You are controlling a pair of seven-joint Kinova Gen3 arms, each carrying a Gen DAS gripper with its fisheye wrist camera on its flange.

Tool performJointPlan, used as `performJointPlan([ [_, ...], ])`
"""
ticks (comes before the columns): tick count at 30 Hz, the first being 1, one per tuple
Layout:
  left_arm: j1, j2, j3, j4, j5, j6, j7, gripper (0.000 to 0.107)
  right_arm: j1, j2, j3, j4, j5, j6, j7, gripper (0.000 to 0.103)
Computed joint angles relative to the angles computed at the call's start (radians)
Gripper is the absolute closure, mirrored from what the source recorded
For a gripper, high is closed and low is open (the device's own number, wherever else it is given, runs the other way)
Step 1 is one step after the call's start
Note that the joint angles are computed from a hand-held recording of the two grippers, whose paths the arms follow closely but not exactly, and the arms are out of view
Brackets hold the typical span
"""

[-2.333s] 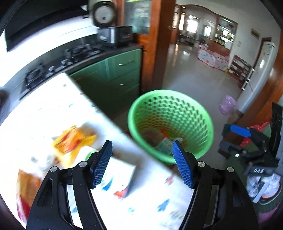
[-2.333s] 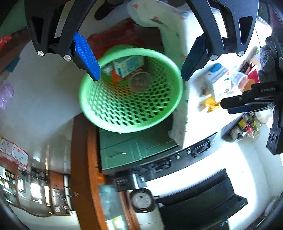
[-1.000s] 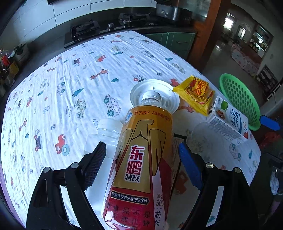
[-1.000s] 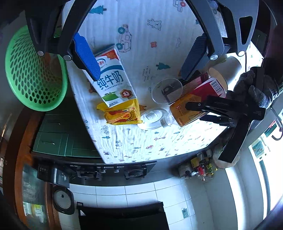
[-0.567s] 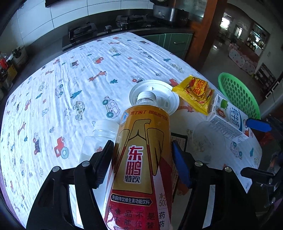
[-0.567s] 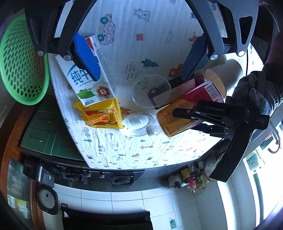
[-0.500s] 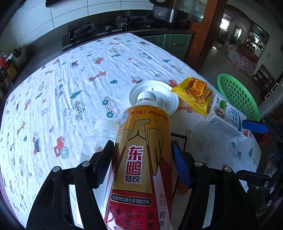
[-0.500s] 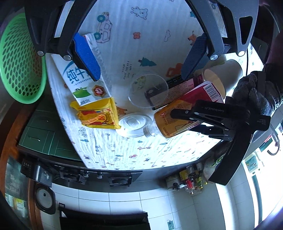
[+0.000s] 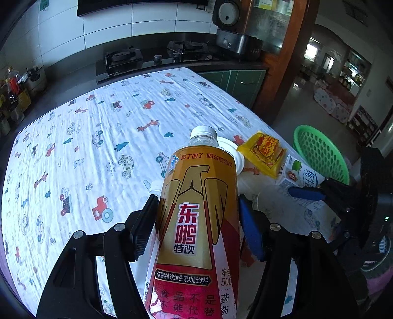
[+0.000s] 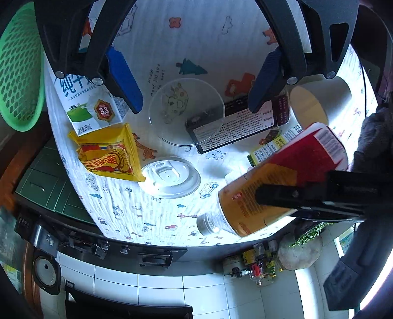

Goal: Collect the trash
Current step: 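Lift the yellow drink bottle with the left gripper while the right grasps the clear bowl, then carry the bottle and clear bowl over the green basket and open both grippers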

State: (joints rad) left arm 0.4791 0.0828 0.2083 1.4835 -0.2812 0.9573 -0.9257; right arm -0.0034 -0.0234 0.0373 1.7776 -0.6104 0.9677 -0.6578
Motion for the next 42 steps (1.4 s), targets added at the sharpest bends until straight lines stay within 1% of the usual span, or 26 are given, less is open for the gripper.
performJointPlan([
  [5,0.005,-0.017,0.005,0.007,-0.021,-0.003,0.020,0.043,-0.015,0.008,-0.014,0.006,0.033,-0.041,-0.034,0.026],
  [6,0.007,-0.018,0.007,0.005,-0.029,0.000,0.027,0.043,-0.018,0.011,-0.017,0.006,0.040,-0.049,-0.042,0.030],
  [7,0.007,-0.020,0.008,0.005,-0.030,-0.001,0.029,0.043,-0.018,0.014,-0.017,0.006,0.042,-0.053,-0.046,0.038],
  [9,0.009,-0.023,0.012,0.004,-0.036,-0.001,0.038,0.043,-0.015,0.020,-0.014,0.000,0.043,-0.041,-0.055,0.042],
  [13,0.014,-0.029,0.020,0.000,-0.048,0.000,0.054,0.043,0.001,0.006,-0.004,0.012,0.012,-0.036,-0.023,0.043],
  [17,0.020,-0.031,0.027,-0.005,-0.052,-0.005,0.061,0.043,0.018,-0.018,0.019,0.019,-0.026,-0.009,0.018,0.043],
  [24,0.053,-0.012,0.040,-0.036,-0.075,-0.007,0.080,0.043,0.060,-0.065,0.083,0.024,-0.075,0.049,0.083,0.043],
  [29,0.097,0.025,0.044,-0.081,-0.090,-0.004,0.094,0.043,0.110,-0.076,0.139,0.012,-0.096,0.072,0.115,0.043],
  [36,0.169,0.092,0.029,-0.176,-0.097,0.003,0.079,0.043,0.214,-0.036,0.199,-0.032,-0.109,0.080,0.139,0.043],
  [42,0.232,0.163,0.006,-0.279,-0.092,0.017,0.056,0.043,0.325,0.029,0.209,-0.080,-0.082,0.047,0.131,0.042],
])
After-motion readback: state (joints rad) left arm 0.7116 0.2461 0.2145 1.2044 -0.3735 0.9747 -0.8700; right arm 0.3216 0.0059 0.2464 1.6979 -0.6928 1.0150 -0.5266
